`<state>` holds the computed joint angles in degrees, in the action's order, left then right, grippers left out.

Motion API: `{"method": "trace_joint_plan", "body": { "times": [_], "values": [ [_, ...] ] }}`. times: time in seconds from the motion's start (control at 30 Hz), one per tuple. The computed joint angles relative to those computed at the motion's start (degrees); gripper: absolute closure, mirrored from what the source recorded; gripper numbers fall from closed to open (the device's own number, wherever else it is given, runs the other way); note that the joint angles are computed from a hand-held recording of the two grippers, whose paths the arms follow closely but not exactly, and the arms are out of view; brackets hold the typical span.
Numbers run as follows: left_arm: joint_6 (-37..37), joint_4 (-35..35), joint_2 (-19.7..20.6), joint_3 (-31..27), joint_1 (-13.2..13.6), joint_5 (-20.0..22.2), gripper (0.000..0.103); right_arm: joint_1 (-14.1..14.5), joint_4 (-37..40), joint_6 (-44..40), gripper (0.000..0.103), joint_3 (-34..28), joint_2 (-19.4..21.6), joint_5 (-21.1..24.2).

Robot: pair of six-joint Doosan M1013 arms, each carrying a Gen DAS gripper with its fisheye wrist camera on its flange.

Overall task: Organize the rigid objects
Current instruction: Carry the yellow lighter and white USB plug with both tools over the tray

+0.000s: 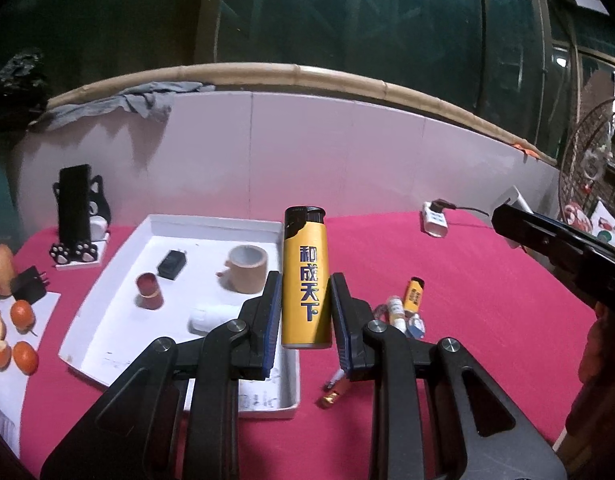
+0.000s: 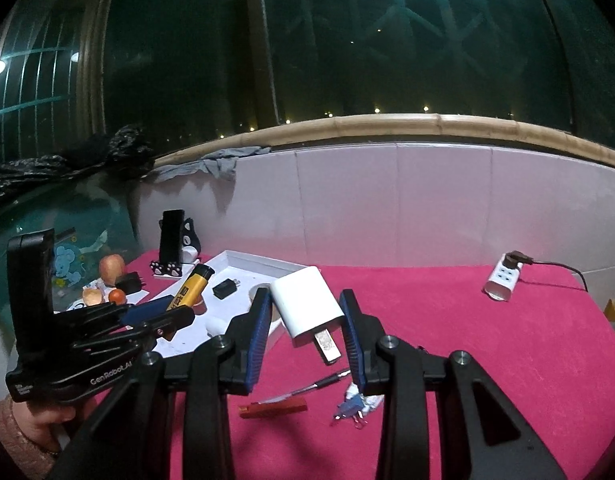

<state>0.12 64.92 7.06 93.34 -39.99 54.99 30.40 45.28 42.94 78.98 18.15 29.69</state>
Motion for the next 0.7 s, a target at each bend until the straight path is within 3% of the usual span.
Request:
{"method": "trace_joint_plan", "body": {
  "times": [0.7],
  "values": [
    [-5.5, 1.0, -3.4, 4.2, 0.9, 1.9, 0.080, 2.7, -3.9, 2.1, 0.069, -2.7, 1.6, 2.5]
  ]
}}
